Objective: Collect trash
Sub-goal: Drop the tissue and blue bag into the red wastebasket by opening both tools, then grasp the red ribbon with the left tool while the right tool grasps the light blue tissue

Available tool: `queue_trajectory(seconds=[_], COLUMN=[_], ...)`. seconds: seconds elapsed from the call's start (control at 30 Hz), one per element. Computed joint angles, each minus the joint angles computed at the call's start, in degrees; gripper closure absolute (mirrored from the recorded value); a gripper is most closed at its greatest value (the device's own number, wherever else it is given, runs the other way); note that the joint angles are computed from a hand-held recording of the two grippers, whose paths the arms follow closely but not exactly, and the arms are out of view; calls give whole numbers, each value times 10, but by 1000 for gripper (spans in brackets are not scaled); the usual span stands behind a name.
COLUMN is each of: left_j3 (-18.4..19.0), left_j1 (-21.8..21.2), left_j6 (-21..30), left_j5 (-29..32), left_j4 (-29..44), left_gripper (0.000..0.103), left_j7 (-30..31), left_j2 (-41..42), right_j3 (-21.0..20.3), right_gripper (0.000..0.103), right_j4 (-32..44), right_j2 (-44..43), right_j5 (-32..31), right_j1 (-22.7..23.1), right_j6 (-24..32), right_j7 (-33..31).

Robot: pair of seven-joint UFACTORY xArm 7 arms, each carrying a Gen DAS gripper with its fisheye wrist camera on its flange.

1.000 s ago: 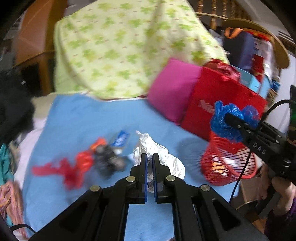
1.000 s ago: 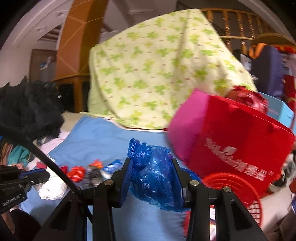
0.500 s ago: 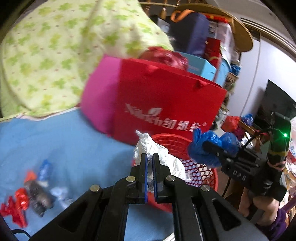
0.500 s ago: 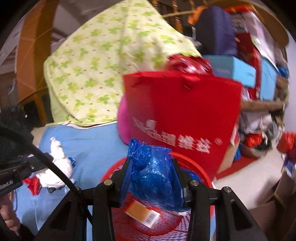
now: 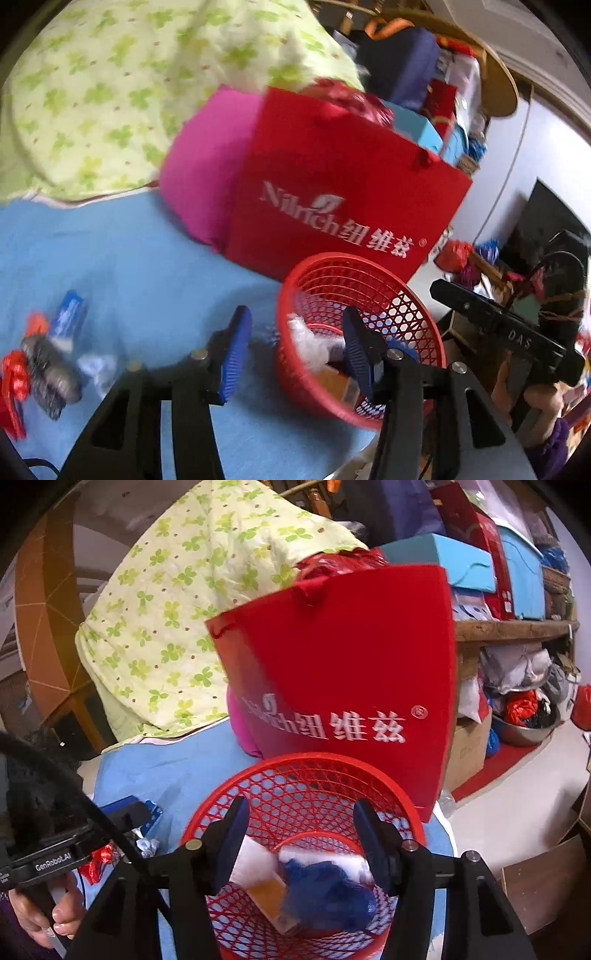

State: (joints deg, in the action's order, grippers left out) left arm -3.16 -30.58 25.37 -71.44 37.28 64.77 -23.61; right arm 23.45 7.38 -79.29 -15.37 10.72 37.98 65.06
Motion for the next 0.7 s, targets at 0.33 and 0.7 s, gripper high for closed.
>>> queue_trajectory(seconds=[0.33, 0.7], left_j3=[87, 242], left_j1=[96, 114], left_j6=[-131, -255], left_j5=[67, 114], left_j4=[-126, -64], left_gripper=[32, 26], left_j7=[32, -86], left_j2=[-108, 48], right_j3=[118, 388], right_gripper=[40, 37], right_j4=[154, 303], right_j2=[243, 432], right_j5=[-37, -79], right_j1=[-88, -359], right_j6=[-163, -366], right_j7=[58, 164])
